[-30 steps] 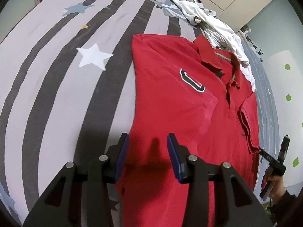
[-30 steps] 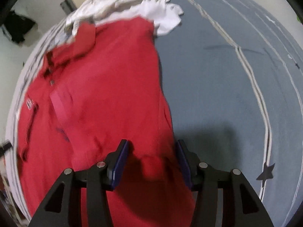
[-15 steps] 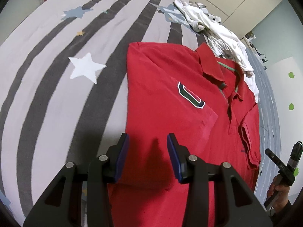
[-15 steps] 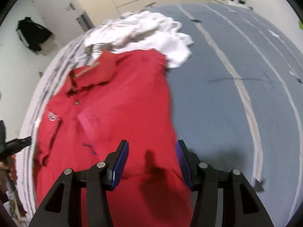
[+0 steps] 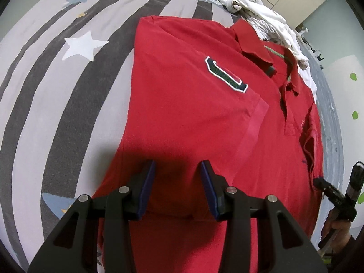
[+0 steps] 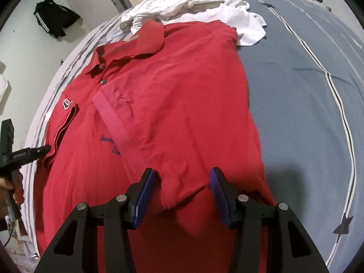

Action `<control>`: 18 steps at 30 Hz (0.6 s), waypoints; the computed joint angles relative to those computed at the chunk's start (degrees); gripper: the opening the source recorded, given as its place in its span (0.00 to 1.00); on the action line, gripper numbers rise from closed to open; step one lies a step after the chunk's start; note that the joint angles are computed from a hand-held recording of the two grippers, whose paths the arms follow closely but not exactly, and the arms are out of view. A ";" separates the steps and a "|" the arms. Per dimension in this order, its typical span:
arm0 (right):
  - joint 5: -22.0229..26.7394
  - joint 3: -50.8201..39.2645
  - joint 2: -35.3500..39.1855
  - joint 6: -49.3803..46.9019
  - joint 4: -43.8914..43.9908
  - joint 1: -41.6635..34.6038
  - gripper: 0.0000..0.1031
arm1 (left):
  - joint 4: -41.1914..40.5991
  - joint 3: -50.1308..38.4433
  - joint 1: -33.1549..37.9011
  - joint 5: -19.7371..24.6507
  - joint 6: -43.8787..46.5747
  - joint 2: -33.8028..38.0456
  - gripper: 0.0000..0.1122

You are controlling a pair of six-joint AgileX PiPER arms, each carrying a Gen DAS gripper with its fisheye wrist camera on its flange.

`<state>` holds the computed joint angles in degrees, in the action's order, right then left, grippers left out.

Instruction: Fold clothes

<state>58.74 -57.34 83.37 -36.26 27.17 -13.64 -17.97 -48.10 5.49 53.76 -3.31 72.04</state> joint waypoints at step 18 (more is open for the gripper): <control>-4.72 -36.74 23.81 21.58 -15.06 13.49 0.46 | 6.51 -27.25 3.41 -4.10 1.80 24.65 0.34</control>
<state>54.02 -94.08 107.18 -14.68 12.11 -0.15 -11.46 -75.34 8.90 49.66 -1.51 96.70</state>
